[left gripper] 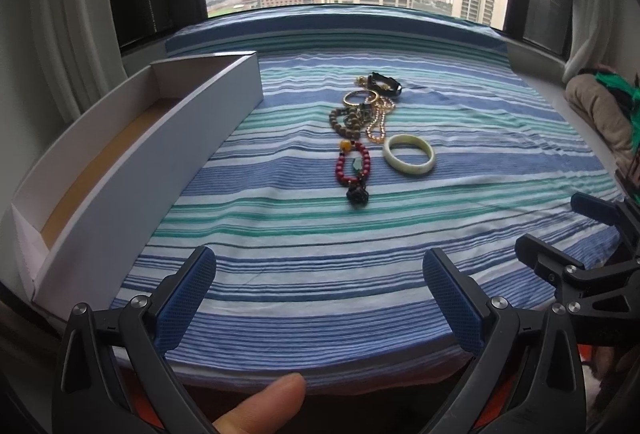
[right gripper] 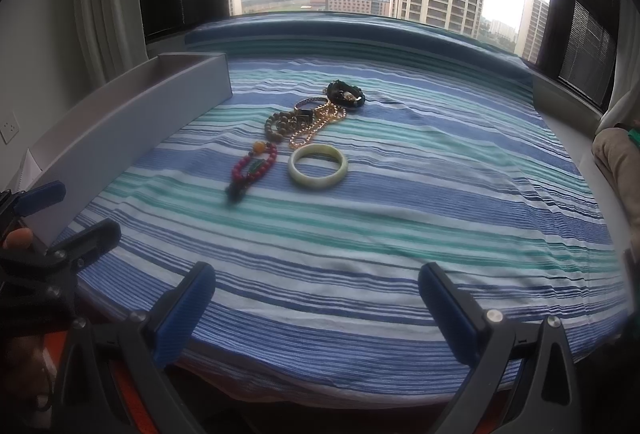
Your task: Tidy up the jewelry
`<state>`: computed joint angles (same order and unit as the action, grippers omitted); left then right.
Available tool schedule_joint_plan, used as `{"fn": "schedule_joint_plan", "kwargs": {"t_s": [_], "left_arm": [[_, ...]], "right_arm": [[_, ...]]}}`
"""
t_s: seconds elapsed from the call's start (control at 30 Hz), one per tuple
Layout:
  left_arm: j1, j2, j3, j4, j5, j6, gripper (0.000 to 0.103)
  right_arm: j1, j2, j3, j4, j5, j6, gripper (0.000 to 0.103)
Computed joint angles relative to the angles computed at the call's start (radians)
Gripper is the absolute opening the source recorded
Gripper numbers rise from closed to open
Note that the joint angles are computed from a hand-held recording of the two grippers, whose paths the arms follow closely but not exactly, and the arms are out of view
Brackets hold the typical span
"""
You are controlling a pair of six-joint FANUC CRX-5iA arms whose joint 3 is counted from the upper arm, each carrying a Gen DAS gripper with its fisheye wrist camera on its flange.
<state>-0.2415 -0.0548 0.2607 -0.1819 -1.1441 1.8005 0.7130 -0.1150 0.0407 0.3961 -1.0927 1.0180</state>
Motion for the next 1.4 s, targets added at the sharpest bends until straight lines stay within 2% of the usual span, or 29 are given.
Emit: {"fn": "schedule_joint_plan", "kwargs": {"t_s": [0.53,0.7,0.8,0.9,1.07,1.13,1.27,1.3,1.33,1.37,1.4], "left_arm": [[0.016,0.01,0.001,0.037,-0.026,-0.024,0.103],[0.07,0.015,-0.012,0.095,-0.039,-0.043,0.103],[0.12,0.054,0.0,0.194,-0.057,-0.097,0.103],[0.129,0.124,0.055,0.252,-0.071,-0.16,0.102],[0.073,0.281,0.211,0.213,-0.09,-0.213,0.099],[0.055,0.359,0.291,0.183,-0.117,-0.202,0.081],[0.046,0.465,0.394,0.17,-0.174,-0.163,0.063],[0.043,0.478,0.405,0.166,-0.185,-0.159,0.047],[0.041,0.489,0.414,0.166,-0.201,-0.164,0.018],[0.041,0.491,0.412,0.172,-0.215,-0.171,0.014],[0.043,0.47,0.382,0.176,-0.193,-0.168,0.013]], "right_arm": [[-0.007,-0.014,-0.007,0.003,0.009,-0.014,0.103],[-0.035,-0.006,-0.007,-0.006,0.006,-0.031,0.103],[-0.044,-0.001,-0.003,-0.027,0.002,-0.028,0.103],[-0.045,-0.002,-0.005,-0.035,0.008,-0.024,0.103],[-0.044,-0.013,-0.015,-0.039,0.013,-0.028,0.103],[-0.05,-0.019,-0.02,-0.039,0.013,-0.037,0.103],[-0.06,-0.036,-0.036,-0.029,0.017,-0.06,0.103],[-0.064,-0.04,-0.04,-0.027,0.017,-0.063,0.103],[-0.069,-0.043,-0.044,-0.027,0.018,-0.065,0.103],[-0.074,-0.045,-0.047,-0.028,0.017,-0.068,0.103],[-0.08,-0.045,-0.047,-0.032,0.015,-0.071,0.103]]}}
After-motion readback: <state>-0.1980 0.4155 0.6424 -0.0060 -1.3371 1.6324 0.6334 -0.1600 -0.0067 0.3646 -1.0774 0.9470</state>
